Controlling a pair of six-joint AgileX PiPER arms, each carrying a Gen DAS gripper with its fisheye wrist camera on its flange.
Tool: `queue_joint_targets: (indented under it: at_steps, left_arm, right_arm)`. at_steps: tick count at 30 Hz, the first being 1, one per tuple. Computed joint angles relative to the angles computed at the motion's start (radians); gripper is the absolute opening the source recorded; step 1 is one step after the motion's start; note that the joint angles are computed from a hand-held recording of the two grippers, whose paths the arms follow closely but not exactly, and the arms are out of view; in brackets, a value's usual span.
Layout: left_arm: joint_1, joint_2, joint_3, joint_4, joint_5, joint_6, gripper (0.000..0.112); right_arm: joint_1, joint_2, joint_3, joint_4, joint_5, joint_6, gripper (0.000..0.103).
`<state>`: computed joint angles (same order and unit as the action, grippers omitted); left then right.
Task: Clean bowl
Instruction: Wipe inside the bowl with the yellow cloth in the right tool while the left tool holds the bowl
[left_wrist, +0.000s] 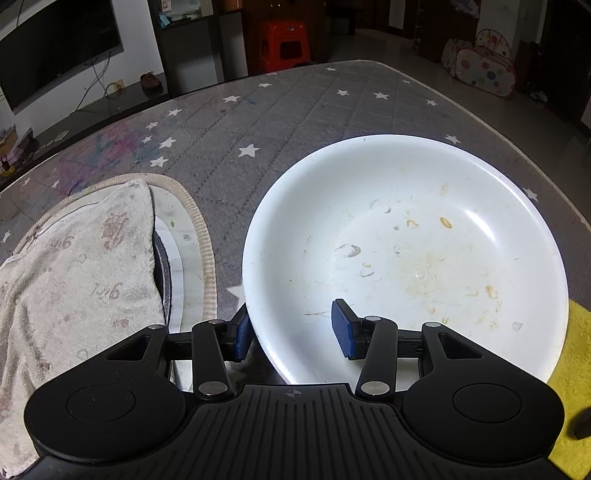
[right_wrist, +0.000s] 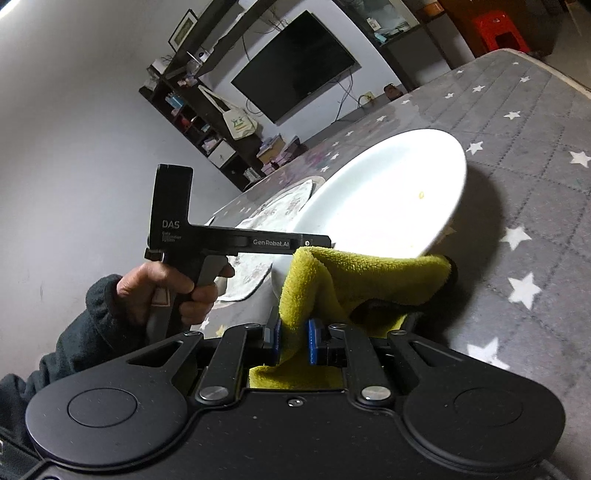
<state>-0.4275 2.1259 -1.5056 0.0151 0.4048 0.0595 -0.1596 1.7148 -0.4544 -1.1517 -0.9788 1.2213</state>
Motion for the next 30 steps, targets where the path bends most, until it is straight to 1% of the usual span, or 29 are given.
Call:
queue_joint_targets:
  at_steps: [4,7,12,18,22,25,29,30]
  left_arm:
    - [-0.001,0.001,-0.003,0.005,0.002,-0.006,0.047]
    - [-0.003,0.002,-0.006,0.015,0.003,-0.013,0.047]
    - [-0.001,0.002,-0.005,0.017,-0.001,-0.010,0.046]
    - [-0.005,0.000,0.000,0.033,-0.006,-0.021,0.046]
    - [-0.006,-0.001,0.002,0.031,-0.008,-0.018,0.047]
    - [-0.008,-0.002,0.006,0.035,-0.011,-0.022,0.047]
    - [-0.006,-0.003,0.008,0.023,-0.015,-0.013,0.047]
    - [-0.006,-0.003,0.008,0.020,-0.014,-0.012,0.047]
  right_arm:
    - [0.008,-0.005,0.001,0.017,-0.033,-0.010,0.015]
    - [0.018,-0.022,0.001,0.034,-0.027,-0.020,0.015]
    - [0.048,-0.027,-0.016,0.095,0.016,-0.046,0.015]
    - [0.129,-0.011,-0.059,0.219,0.128,-0.127,0.014]
    - [0.193,-0.007,-0.096,0.301,0.234,-0.209,0.014]
    - [0.243,0.003,-0.130,0.374,0.329,-0.289,0.014]
    - [0.271,0.033,-0.180,0.380,0.400,-0.323,0.012]
    - [0.286,0.041,-0.196,0.396,0.431,-0.353,0.012]
